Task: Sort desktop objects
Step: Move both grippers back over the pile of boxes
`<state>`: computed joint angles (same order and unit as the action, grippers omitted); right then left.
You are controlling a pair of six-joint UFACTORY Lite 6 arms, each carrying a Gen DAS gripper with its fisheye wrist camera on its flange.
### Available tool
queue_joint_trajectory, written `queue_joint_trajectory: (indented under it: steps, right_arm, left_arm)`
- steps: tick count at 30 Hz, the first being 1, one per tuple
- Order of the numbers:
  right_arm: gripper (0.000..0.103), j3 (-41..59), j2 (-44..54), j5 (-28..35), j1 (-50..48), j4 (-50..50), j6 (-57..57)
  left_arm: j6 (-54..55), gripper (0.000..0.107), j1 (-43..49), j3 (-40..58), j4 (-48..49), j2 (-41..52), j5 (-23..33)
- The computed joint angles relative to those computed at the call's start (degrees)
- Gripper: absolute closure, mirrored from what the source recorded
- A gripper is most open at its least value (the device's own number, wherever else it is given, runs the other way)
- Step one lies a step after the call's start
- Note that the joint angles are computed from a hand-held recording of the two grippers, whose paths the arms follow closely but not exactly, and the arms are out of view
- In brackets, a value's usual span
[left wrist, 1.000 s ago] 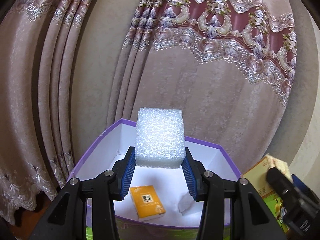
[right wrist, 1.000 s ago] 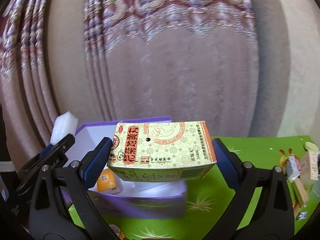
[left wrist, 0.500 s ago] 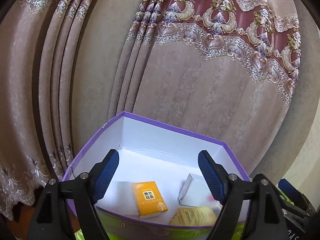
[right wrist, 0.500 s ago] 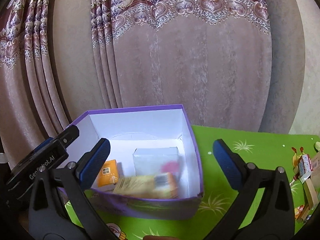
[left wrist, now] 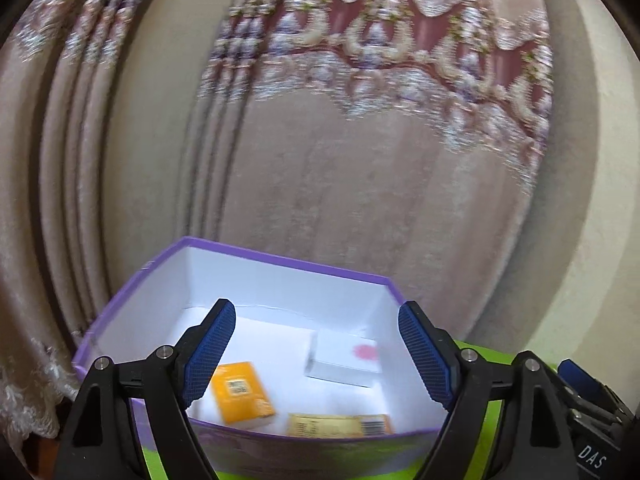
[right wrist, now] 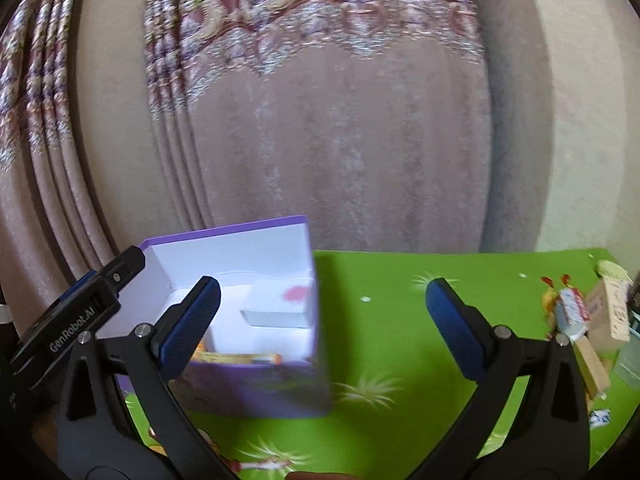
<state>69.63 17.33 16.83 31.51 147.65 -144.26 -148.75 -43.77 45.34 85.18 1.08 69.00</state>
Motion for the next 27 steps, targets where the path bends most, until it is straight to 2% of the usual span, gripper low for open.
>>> queue_joint_trajectory:
  steps: [6, 8, 12, 17, 21, 27]
  right_arm:
    - [0.001, -4.7, -3.4, -0.5, -6.8, -3.0, 3.6]
    - [0.001, -6.6, -4.7, -0.4, -9.7, -2.9, 3.6]
    - [0.001, -9.3, -6.6, 0.5, -15.7, -8.3, 9.3]
    - [0.001, -12.0, -8.3, 0.8, -21.7, -5.1, 5.1]
    - [0.001, -12.0, -7.6, 0.7, -26.3, -6.9, 6.5]
    - [0.001, -10.1, -4.3, -0.8, -32.9, -7.6, 8.1]
  left_arm:
    - [4.0, 0.016, -2.5, 8.4, 2.4, 6.3, -0.8]
    - [3.3, 0.012, -3.2, 10.4, 3.8, 7.6, -2.1]
    - [8.5, 0.01, -3.7, 17.9, 2.9, 13.0, -3.1]
    - [10.6, 0.009, -3.8, 24.4, 4.1, 17.8, -7.5]
    - [13.6, 0.008, -3.8, 31.1, 4.1, 22.9, -10.9]
    - [21.1, 0.006, -3.6, 46.5, 2.4, 34.7, -15.7]
